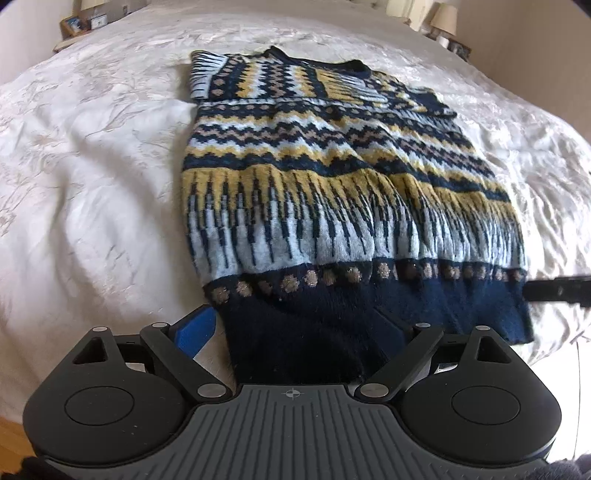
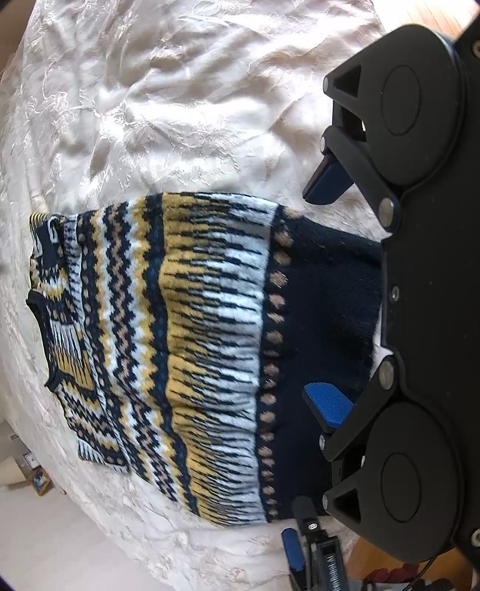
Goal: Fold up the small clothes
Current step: 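Grasp the ribbed hem with both grippers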
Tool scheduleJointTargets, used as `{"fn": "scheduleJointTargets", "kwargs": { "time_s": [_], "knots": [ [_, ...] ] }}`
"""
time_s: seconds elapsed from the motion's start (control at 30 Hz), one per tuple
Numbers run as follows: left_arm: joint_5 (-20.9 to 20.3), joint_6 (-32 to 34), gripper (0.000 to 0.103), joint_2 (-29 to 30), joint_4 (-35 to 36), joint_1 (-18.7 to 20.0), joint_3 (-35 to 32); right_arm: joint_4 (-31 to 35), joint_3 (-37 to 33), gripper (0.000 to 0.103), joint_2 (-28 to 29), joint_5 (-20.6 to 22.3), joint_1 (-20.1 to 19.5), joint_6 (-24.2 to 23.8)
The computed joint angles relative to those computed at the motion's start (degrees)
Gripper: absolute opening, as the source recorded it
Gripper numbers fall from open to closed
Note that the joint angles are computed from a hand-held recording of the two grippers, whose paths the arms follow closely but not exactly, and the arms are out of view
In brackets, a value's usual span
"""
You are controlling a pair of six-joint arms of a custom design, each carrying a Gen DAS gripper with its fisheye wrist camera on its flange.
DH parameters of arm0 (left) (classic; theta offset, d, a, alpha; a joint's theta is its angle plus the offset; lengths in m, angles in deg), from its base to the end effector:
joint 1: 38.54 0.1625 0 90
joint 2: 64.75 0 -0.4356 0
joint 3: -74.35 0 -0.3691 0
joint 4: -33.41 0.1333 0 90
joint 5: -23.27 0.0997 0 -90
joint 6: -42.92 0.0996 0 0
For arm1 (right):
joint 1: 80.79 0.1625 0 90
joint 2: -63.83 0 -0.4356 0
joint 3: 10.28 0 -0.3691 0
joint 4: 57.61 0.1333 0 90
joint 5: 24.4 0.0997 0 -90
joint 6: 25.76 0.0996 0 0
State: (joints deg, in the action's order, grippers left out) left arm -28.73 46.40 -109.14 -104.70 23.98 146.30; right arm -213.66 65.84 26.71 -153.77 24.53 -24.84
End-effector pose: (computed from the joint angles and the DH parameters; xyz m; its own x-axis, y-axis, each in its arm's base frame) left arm -0.1778 -0.7635 0.2580 -0.7711 0.2220 -0.5967 0.4798 0.8188 -0.3154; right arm 0.2679 -0.7125 0.1699 -0.8255 0.0878 0.5576 -0.2221 0.8577 -0.4638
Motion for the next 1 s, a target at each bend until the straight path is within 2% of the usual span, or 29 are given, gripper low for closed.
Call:
{"fn": "scheduleJointTargets", "kwargs": {
  "time_s": [0.1, 0.27, 0.53, 0.6, 0.77, 0.9, 1.0],
  "knots": [
    [-0.5, 0.4, 0.090, 1.1, 0.8, 0.4, -0.9, -0.6, -0.3, 0.103, 0.2, 1.2, -1.0, -0.5],
    [1.0, -1.3, 0.090, 2.6, 1.1, 0.7, -1.8, 4.0, -2.3, 0.103, 0.9, 2.9, -2.5, -0.6],
    [0.8, -3.6, 0.097, 4.0, 2.6, 1.7, -3.2, 11.9, -5.0, 0.103, 1.4, 6.4, -4.8, 0.8],
    [0.4, -3.9, 0.102, 4.5, 3.8, 1.9, -4.2, 13.3, -5.7, 0.103, 1.6, 7.3, -5.3, 0.6],
    [3.7, -4.3, 0.102, 5.8, 4.2, 1.2, -5.0, 16.2, -7.7, 0.103, 2.0, 9.3, -6.3, -0.3],
    [5.5, -4.1, 0.102, 5.8, 0.6, 0.8, -3.0, 14.6, -7.0, 0.103, 1.8, 9.8, -6.3, -2.5],
    [6.5, -4.8, 0.102, 6.2, 1.0, 0.6, -3.4, 12.1, -5.7, 0.103, 1.6, 9.7, -6.3, -4.2]
  ]
}}
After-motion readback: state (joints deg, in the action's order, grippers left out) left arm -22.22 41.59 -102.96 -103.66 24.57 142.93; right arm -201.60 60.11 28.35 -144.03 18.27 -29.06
